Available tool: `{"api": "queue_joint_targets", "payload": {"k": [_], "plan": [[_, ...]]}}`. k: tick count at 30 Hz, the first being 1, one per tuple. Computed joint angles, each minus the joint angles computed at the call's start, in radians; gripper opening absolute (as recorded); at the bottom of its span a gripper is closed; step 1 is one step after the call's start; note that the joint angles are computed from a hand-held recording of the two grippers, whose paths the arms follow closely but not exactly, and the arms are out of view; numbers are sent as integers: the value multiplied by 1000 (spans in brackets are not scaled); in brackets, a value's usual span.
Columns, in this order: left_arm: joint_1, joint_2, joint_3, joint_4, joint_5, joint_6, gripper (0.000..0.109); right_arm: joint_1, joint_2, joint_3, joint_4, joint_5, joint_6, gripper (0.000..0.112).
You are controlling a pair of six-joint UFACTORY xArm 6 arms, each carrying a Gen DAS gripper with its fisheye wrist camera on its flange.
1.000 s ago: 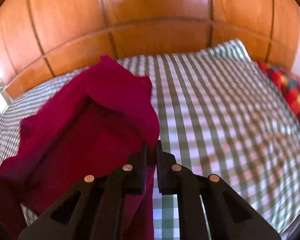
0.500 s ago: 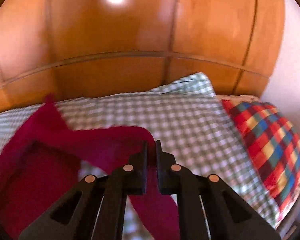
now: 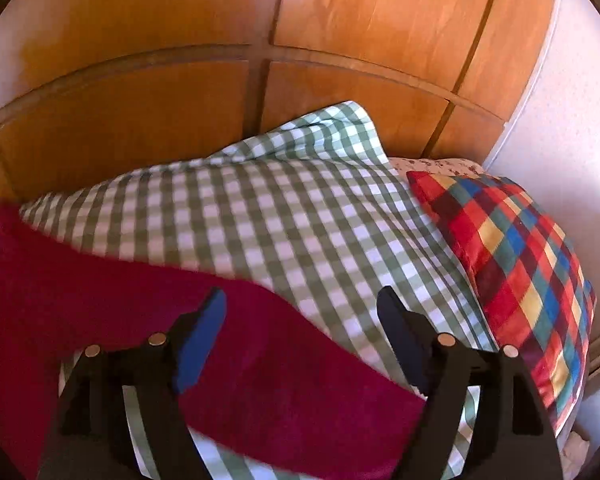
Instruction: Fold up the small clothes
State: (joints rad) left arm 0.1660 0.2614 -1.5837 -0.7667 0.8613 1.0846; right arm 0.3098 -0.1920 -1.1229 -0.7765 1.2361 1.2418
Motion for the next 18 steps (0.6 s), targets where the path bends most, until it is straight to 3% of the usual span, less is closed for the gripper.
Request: {"api": "queue_joint_targets", "payload": {"k": [5,6,7,8,9,12,15,16,18], "plan": [[-61,93,-69,77,132,12,89,118,-96,94,51,-32,1,85],[-70,101,-77,96,170,12,82,135,-109,109,66,-43,0,85],[-72,114,-94,104,230,32,38,156,-124,126,87,-60,2,85],[-72,120,-96,113,258,46,10,170,-132,139,103,-78,4,85],[-66,133,-122,114,285,46,11,182,-141,153,120,-96,6,85],[-39,170,-201,79,215,8,10,220,-159,194,179,-151,11,85],[-10,325,-471,183,95,-267,10,258,-162,231,252,-213,11,84],[2,394,-575,257,8,-372,10,266,-168,244,265,-228,14,84],[18,521,-778,409,-40,-581,23,282,-178,270,305,-268,11,84]]}}
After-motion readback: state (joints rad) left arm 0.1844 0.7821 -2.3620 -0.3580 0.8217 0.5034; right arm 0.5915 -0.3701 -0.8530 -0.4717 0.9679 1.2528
